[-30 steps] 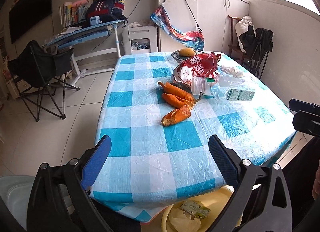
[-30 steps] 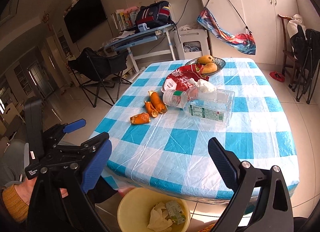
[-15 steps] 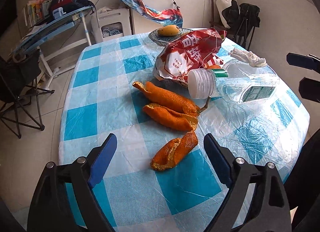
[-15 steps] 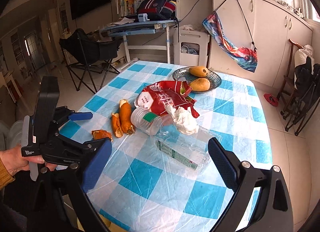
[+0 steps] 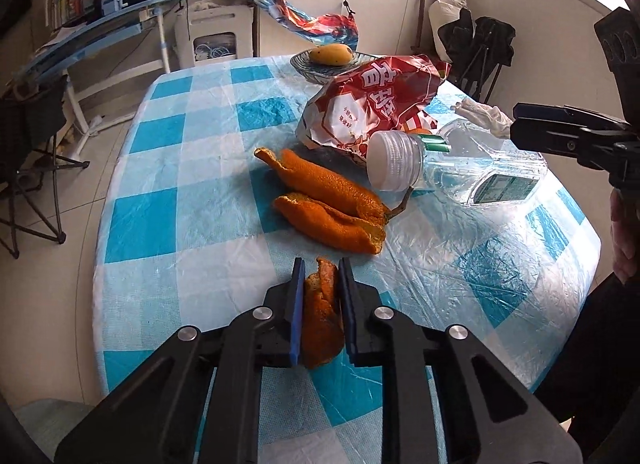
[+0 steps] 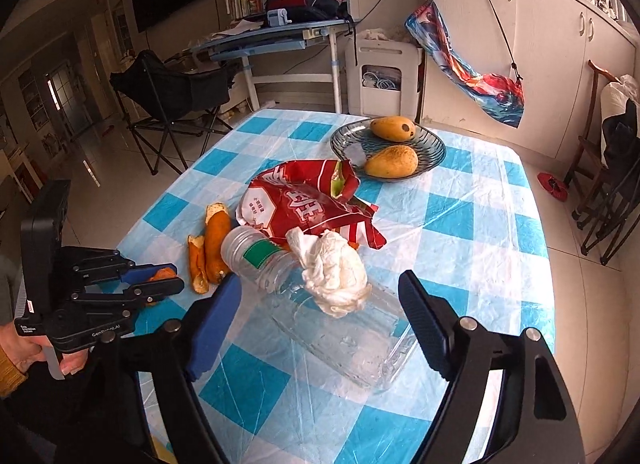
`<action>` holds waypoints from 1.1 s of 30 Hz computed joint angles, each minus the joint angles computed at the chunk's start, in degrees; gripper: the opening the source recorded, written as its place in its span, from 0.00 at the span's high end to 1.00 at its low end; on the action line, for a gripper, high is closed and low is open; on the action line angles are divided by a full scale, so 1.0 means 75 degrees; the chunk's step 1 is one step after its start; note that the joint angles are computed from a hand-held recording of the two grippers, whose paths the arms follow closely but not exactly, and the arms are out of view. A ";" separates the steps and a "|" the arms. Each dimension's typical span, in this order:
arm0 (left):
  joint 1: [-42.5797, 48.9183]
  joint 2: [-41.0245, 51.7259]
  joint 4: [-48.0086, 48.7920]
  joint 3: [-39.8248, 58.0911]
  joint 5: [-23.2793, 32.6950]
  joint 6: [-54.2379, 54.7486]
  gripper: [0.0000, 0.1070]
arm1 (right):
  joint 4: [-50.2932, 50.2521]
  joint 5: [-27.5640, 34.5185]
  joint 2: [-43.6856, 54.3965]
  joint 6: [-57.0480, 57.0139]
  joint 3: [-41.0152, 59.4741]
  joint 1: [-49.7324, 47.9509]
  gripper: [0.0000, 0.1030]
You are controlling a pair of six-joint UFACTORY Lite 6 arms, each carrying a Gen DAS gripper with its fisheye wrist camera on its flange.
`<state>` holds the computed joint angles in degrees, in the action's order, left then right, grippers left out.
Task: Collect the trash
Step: 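Grasp an orange peel with the left tool while the right tool grasps the white tissue, then carry the peel and tissue over the yellow basin and open both tools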
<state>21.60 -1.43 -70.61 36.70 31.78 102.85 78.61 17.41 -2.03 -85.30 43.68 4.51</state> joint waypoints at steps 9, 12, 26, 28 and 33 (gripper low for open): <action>0.0254 -0.0050 -0.0136 -0.0128 0.0114 0.0029 0.85 | 0.0421 -0.0019 0.0281 -0.0482 0.0101 0.0000 0.75; 0.0313 -0.0144 -0.0124 -0.0201 0.0104 -0.0048 0.85 | 0.0924 -0.0006 0.0019 -0.0973 -0.0099 0.0014 0.78; 0.2373 -0.1750 0.0177 -0.1327 0.1267 -0.0092 0.85 | 0.1497 0.0351 -0.1942 -0.0724 -0.1772 0.0994 0.78; 0.2664 -0.1983 0.0286 -0.1472 0.1436 -0.0078 0.85 | 0.1477 0.0345 -0.2230 -0.0543 -0.2042 0.1115 0.78; 0.3461 -0.2591 0.0643 -0.1832 0.2005 -0.0031 0.85 | 0.1407 0.0241 -0.2792 -0.0020 -0.2568 0.1410 0.78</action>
